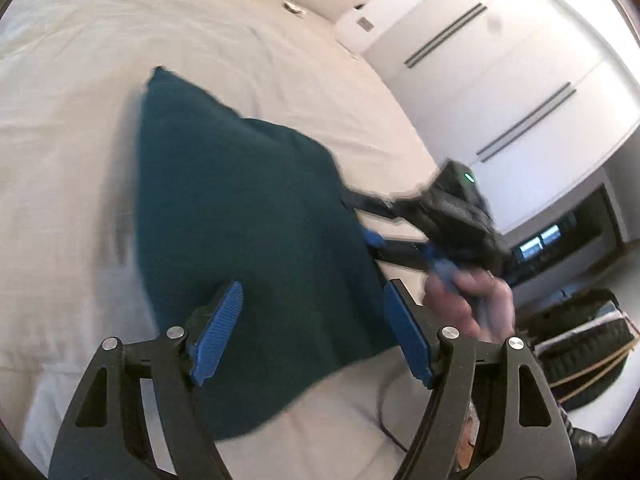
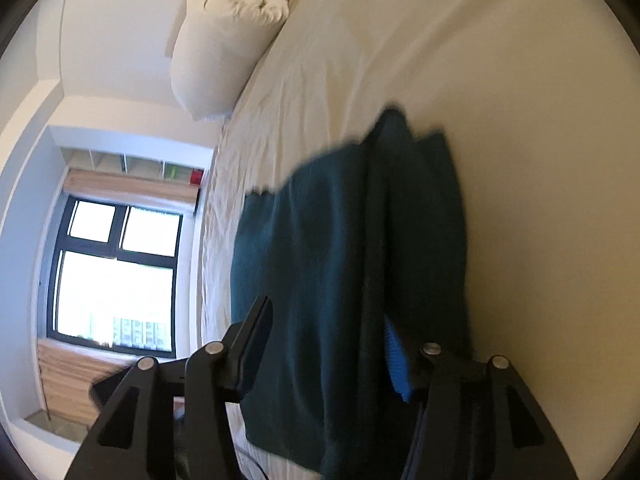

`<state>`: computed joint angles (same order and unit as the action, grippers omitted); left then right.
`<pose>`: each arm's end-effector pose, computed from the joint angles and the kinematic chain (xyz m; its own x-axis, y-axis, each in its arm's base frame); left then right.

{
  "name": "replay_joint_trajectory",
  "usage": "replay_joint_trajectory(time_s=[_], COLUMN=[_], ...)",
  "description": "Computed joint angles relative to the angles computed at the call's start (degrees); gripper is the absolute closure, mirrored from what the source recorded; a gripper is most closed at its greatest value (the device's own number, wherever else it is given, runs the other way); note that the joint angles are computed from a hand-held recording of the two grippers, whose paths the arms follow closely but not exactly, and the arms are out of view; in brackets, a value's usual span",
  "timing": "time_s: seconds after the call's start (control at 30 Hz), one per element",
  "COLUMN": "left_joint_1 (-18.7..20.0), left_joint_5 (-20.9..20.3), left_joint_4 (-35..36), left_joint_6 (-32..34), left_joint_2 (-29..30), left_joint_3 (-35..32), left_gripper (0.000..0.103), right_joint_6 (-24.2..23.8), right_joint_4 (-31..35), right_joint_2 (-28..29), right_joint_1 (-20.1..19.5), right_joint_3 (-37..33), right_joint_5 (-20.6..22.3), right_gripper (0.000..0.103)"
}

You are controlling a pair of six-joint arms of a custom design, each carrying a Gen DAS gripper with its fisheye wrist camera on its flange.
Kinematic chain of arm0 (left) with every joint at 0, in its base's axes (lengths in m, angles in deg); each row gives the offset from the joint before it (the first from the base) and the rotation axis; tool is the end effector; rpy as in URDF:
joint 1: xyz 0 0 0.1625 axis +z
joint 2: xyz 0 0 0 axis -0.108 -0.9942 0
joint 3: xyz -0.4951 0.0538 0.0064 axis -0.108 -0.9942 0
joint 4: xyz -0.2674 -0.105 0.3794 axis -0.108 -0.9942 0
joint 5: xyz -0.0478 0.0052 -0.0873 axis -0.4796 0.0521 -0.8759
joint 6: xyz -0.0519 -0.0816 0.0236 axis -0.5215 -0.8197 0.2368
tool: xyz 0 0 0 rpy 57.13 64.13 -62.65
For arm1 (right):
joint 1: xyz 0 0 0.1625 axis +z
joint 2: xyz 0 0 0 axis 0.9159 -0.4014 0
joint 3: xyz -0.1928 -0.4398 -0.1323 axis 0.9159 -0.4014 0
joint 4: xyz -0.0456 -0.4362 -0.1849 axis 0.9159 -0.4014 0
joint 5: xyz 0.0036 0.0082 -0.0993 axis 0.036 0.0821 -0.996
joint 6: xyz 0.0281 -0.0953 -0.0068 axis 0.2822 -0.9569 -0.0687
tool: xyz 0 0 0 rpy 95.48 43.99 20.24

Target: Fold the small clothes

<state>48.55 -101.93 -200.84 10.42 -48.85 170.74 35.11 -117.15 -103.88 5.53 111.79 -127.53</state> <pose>-0.3590 -0.5480 0.0652 -0.9745 0.2088 -0.0820 0.2239 0.8840 -0.4104 -0.0154 -0.5442 0.3497 -0.9869 0.0513 -0.1529 0.0934 0.9546 -0.2828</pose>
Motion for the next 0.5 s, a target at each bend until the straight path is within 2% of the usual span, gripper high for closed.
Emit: replay_joint_trajectory(time_s=[0.17, 0.2, 0.27, 0.33, 0.5], left_joint_1=[1.77, 1.75, 1.67, 1.32, 0.82], left_joint_5=[-0.39, -0.34, -0.29, -0.06, -0.05], left_joint_4=[0.33, -0.02, -0.12, -0.41, -1.31], left_joint_6=[0.89, 0.86, 0.70, 0.70, 0.93], left_joint_2=[-0.54, 0.27, 1.14, 1.99, 2.45], left_joint_3=[0.25, -0.17, -0.86, -1.31, -1.24], left_gripper=[0.031, 0.031, 0.031, 0.031, 0.031], right_joint_6=[-1.11, -0.35, 0.01, 0.57, -2.11], right_joint_4=[-2.47, -3.07, -3.09, -3.76, -5.68], right_joint_2=[-0.05, 0.39, 1.01, 1.68, 0.43], right_joint_1=[2.65, 3.06, 2.01, 1.68, 2.78], right_joint_3=[1.27, 1.32, 0.76, 0.36, 1.09], right_joint_5=[-4.74, -4.92, -4.54, -4.72, -6.72], right_gripper=[0.046, 0.049, 0.062, 0.084, 0.088])
